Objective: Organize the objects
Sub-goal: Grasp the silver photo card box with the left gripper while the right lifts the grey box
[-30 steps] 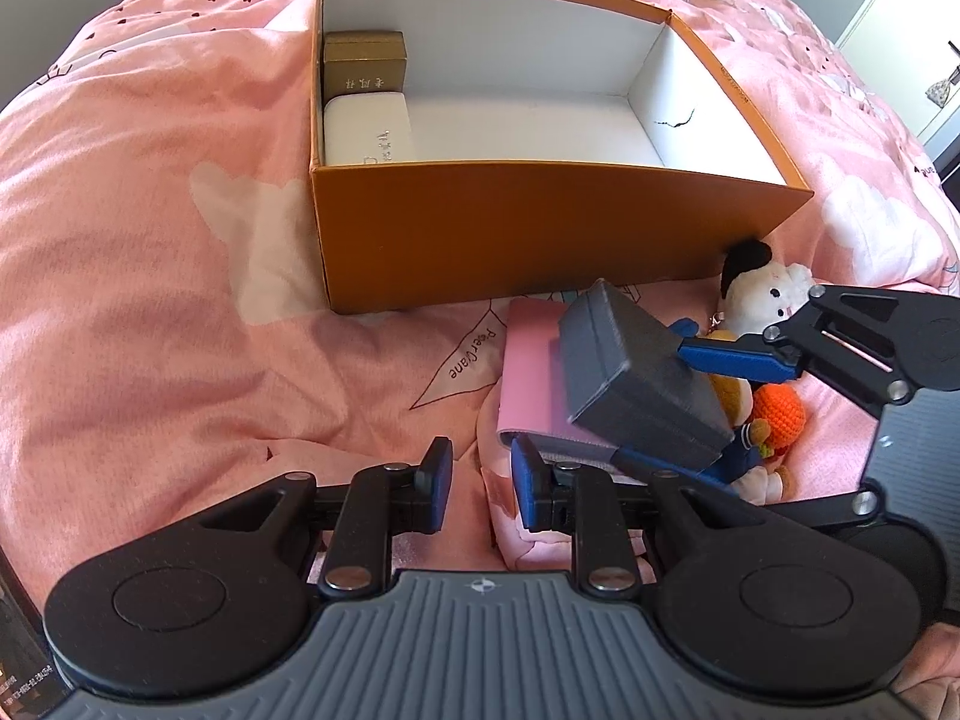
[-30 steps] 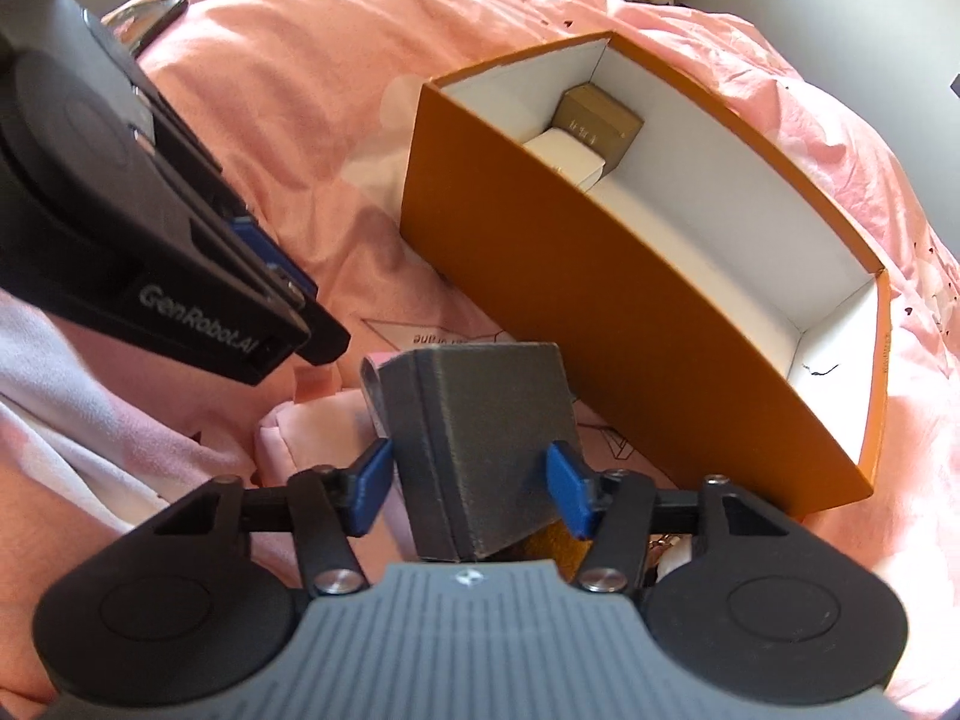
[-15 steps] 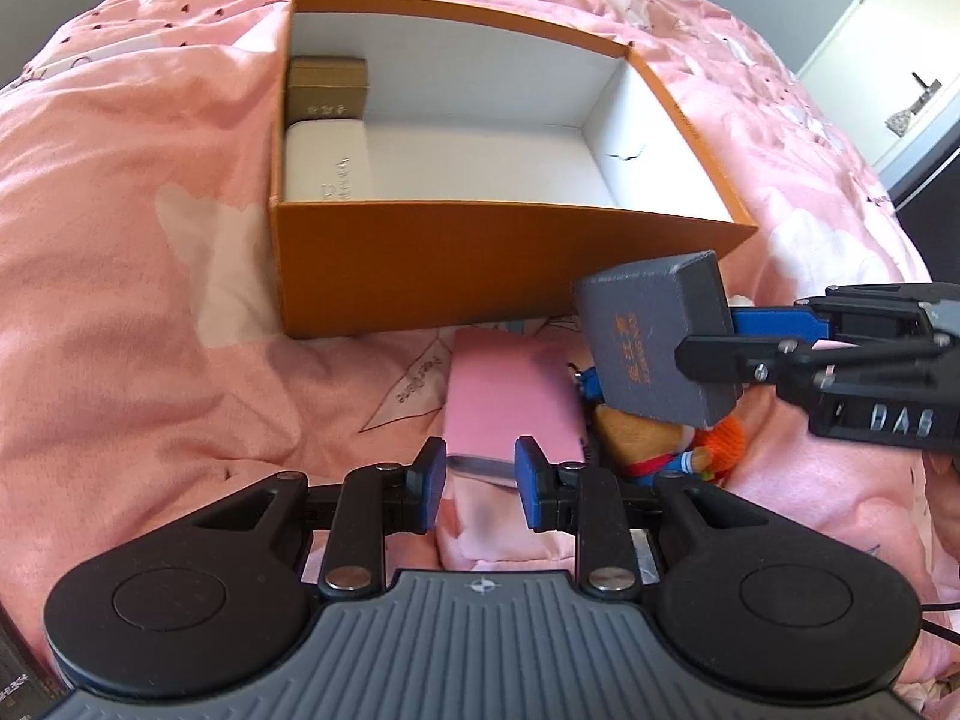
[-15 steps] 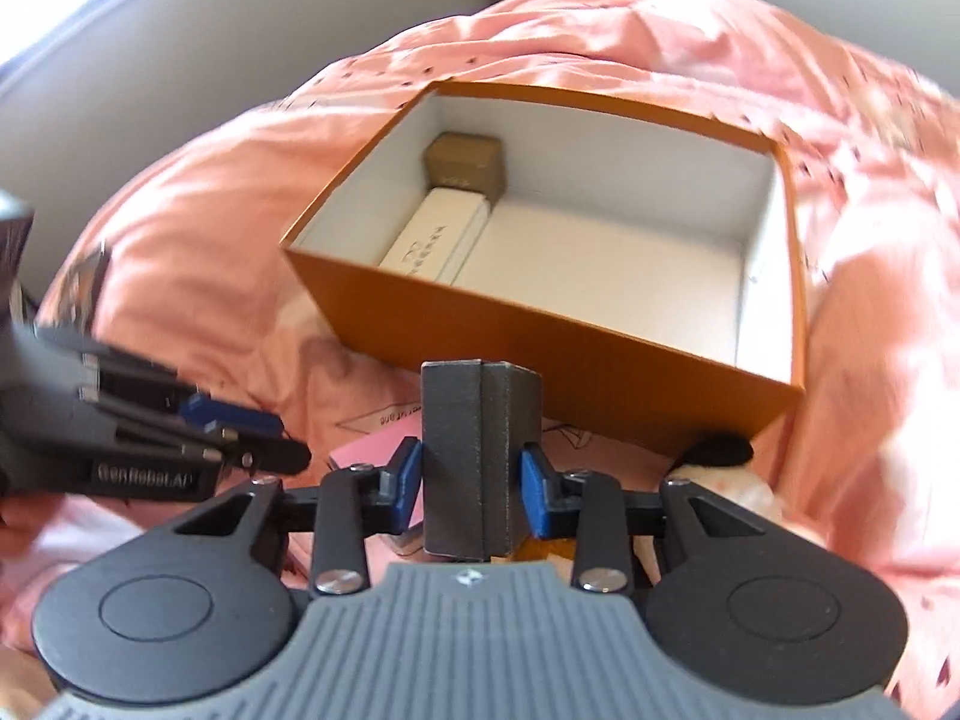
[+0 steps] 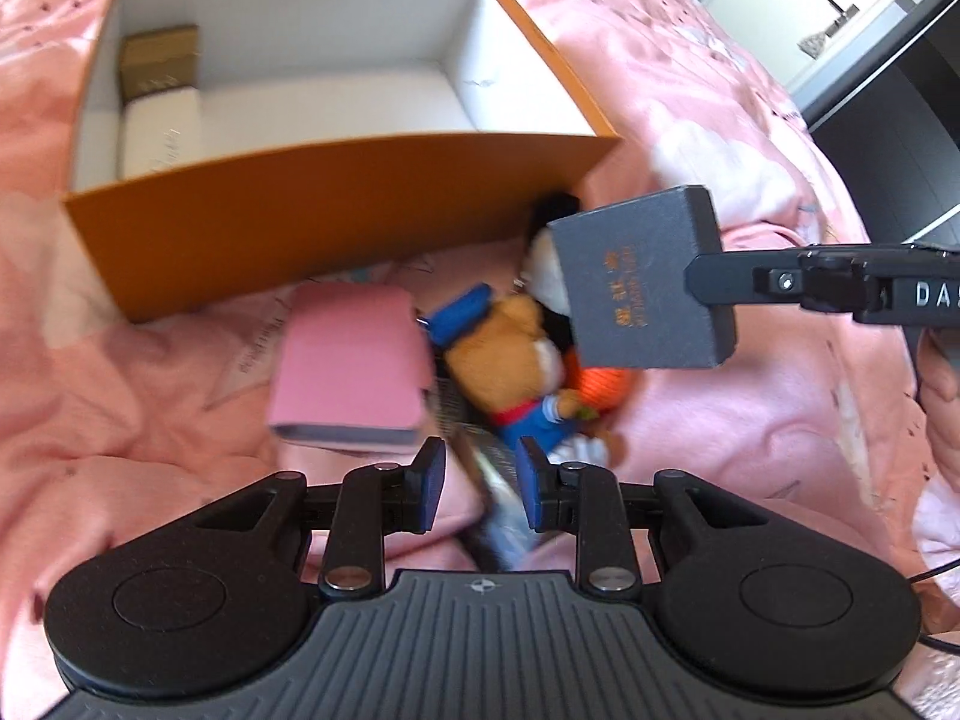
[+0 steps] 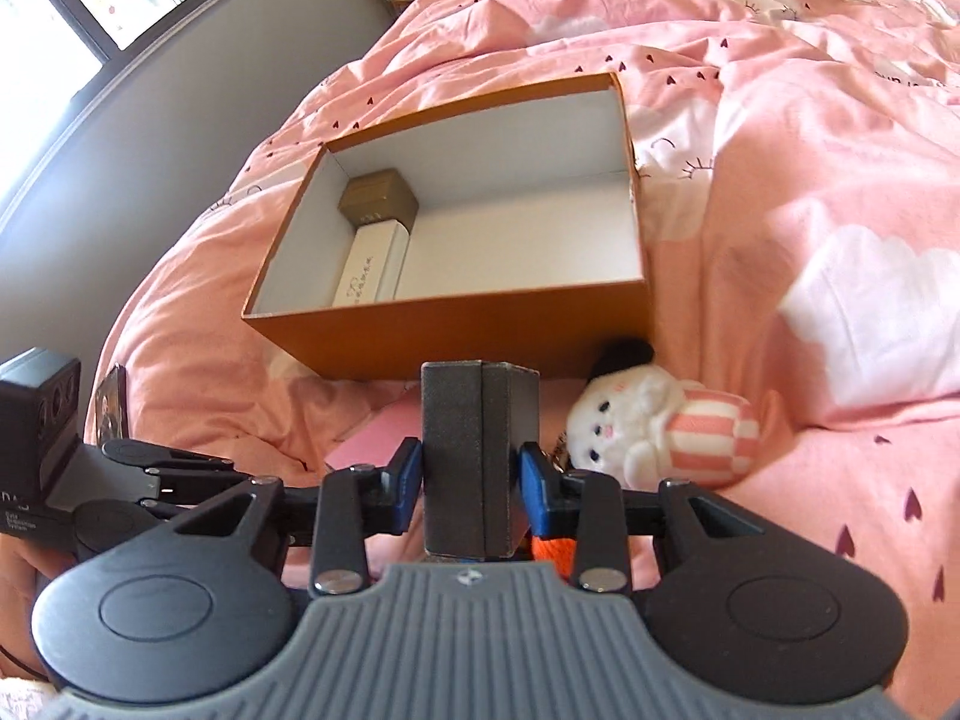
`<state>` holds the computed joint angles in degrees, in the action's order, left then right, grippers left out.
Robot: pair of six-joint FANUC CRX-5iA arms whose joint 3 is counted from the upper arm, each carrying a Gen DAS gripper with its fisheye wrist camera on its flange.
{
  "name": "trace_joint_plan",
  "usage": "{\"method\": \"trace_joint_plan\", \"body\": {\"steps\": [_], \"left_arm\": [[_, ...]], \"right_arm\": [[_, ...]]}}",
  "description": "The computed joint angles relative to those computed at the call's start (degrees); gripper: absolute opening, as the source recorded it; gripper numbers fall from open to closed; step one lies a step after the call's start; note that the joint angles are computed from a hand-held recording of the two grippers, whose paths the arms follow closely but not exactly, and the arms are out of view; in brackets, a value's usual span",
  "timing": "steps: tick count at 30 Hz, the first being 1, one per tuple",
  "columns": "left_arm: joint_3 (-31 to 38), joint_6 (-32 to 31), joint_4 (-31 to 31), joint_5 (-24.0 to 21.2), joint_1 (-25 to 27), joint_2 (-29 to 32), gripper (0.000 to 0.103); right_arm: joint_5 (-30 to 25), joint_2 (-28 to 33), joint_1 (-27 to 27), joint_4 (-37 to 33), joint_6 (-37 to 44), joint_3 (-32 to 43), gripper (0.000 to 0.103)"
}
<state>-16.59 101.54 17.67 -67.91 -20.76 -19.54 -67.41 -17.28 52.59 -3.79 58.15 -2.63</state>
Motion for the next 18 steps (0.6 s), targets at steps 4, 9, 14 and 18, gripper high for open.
{"method": "trace_joint_plan", "body": {"steps": [4,9,14,18], "left_arm": [[2.12,-0.07,2.28,-2.74,-1.5,4.98,0.046],[5.76,0.6,2.5,-8.1,-3.22,11.2,0.047],[10.54,1.16,0.07,-12.16,-5.3,16.38,0.05],[14.02,1.3,-1.98,-15.01,-6.75,19.7,0.051]], "right_arm": [[-2.95,-0.56,-0.49,-1.68,-0.15,-0.33,0.037],[-2.09,-1.7,-2.15,-3.45,-1.34,-2.81,0.037],[-0.84,-1.82,-3.02,-3.88,-1.35,-3.45,0.046],[0.02,-1.67,-2.37,-2.31,-0.59,-3.7,0.046]]}}
